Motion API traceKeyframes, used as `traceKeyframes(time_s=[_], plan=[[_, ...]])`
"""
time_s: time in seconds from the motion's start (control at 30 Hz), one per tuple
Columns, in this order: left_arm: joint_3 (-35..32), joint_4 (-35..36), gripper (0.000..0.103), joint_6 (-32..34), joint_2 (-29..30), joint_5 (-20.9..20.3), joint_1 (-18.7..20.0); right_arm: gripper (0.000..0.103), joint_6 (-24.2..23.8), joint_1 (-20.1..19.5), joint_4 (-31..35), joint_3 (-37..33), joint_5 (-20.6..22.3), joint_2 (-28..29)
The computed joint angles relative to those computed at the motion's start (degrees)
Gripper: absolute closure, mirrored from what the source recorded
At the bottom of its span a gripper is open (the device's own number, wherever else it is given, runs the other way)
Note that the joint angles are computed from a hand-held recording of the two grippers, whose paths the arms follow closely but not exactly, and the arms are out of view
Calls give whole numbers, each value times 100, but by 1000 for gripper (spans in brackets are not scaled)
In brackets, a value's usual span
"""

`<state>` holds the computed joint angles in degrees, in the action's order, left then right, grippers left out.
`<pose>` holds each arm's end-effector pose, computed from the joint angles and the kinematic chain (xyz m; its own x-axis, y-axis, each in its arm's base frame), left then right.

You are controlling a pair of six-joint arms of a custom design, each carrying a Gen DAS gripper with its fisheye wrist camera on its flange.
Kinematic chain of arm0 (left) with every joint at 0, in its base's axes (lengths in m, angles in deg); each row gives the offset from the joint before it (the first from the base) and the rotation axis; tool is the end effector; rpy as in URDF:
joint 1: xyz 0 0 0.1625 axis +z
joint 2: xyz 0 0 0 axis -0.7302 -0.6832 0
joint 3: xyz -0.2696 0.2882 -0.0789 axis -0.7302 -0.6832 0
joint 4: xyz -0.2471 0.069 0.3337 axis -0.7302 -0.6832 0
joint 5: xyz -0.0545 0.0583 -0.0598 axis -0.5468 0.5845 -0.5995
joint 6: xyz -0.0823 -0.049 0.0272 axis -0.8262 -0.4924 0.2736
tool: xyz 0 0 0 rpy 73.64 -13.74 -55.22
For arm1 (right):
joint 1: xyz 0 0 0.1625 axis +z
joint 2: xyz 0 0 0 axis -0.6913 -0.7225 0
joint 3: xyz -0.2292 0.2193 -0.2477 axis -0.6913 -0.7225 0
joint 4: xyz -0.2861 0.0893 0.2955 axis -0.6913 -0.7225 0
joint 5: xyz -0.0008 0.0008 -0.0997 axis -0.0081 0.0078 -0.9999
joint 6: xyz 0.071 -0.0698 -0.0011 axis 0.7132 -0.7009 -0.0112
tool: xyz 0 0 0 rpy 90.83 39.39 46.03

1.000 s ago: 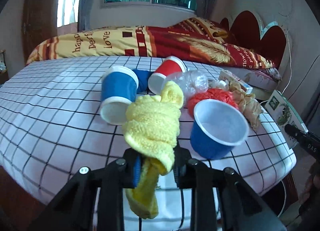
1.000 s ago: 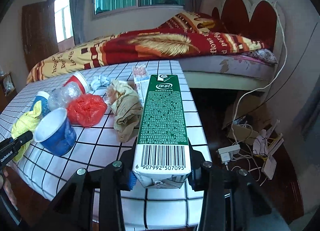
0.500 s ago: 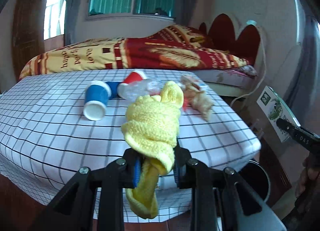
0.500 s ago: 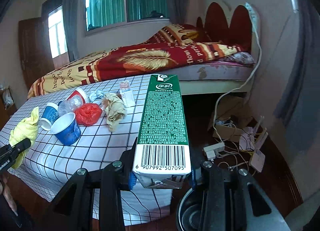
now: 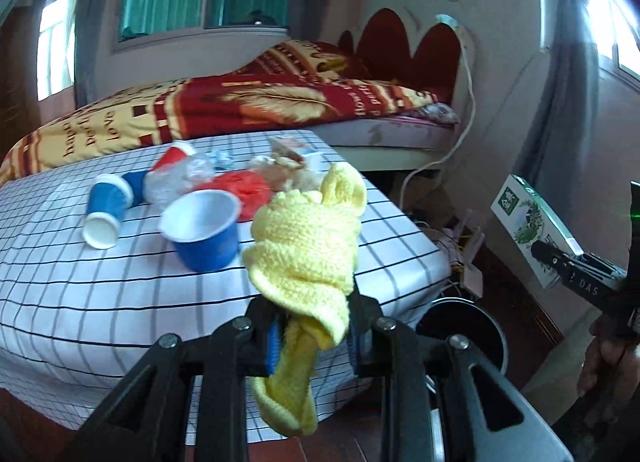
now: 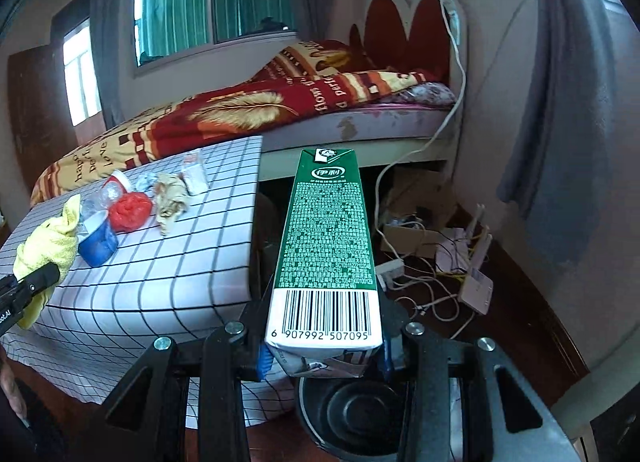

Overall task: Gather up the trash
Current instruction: 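Carry the yellow cloth and green carton over the black bin and release both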

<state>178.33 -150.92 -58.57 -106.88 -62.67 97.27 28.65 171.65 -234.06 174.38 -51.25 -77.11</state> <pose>-0.1384 -0.4907 0.4793 -0.7745 0.1193 -0.6212 0.5705 0.5560 -0.6045 0.4657 -0.5061 0.1433 -0.7588 -0.0431 0.6499 -0.5669 0.5351 -0.6264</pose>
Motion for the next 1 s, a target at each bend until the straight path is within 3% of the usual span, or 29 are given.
traceKeyframes(time_s=[0.27, 0.67, 1.0], plan=[[72, 54, 76, 1, 292, -363, -157, 62, 64, -215, -213, 639, -14, -387], [232, 404, 76, -71, 821, -1084, -296, 61, 299, -567, -14, 1445, -99, -836], [38, 1088, 76, -225, 1533, -1824, 45, 61, 519, -1069, 577, 1907, 340, -1105]])
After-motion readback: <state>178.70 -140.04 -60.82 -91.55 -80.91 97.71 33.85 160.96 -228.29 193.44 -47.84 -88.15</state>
